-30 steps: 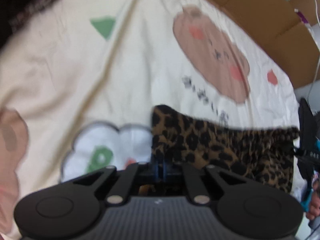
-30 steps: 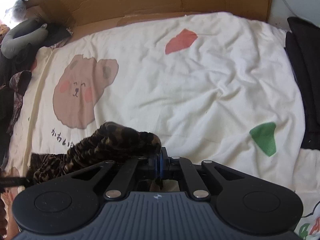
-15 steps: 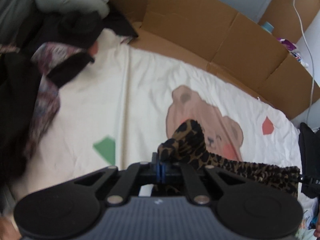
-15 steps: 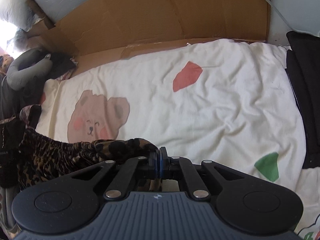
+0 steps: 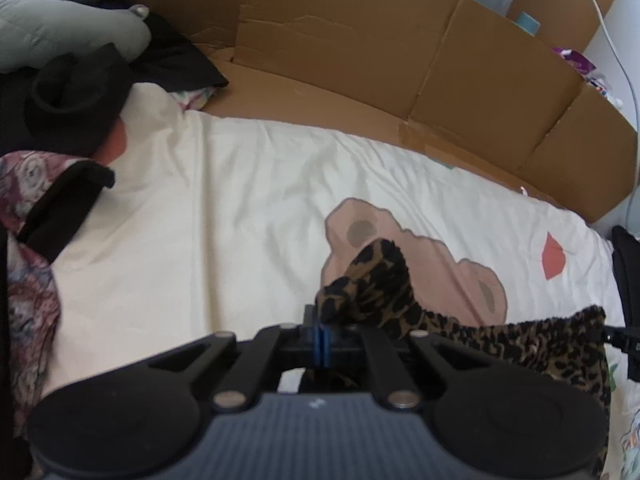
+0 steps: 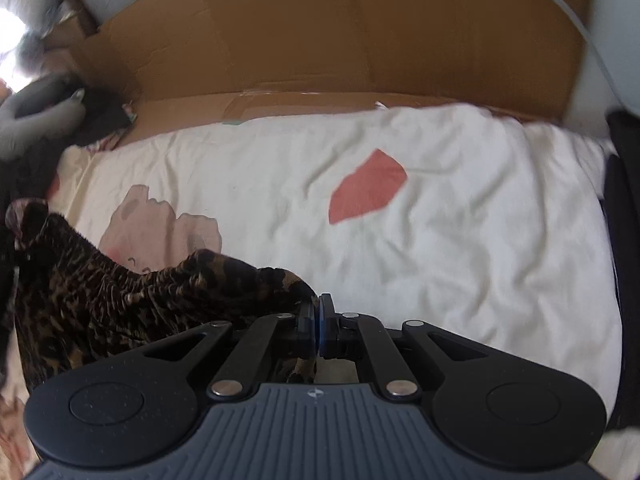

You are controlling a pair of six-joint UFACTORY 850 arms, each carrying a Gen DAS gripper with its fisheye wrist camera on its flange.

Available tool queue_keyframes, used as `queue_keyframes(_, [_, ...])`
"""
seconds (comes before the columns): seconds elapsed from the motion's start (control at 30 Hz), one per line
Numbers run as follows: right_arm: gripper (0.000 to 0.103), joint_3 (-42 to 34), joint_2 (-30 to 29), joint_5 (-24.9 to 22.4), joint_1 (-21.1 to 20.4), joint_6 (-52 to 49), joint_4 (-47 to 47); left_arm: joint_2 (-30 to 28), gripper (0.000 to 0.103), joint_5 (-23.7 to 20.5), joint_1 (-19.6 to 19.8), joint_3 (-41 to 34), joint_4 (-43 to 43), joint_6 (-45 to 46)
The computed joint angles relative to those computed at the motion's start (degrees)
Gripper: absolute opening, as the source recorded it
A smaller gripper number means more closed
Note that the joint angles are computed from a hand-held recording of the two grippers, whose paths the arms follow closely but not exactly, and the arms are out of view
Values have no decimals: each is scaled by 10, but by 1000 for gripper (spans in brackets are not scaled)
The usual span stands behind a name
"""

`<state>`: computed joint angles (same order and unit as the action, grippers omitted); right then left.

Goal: Fold clothes

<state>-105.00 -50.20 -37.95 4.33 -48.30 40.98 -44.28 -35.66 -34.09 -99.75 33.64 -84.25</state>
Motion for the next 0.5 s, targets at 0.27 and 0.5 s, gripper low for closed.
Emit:
queue_keyframes(0.27, [0,-71,-50,-21,-3,-73,42,27,2,89,15,64,67,-27])
queue_keyframes(0.5, [5,-46,-55,6,-8,-99,83,24,19,114,5,100,175,-126])
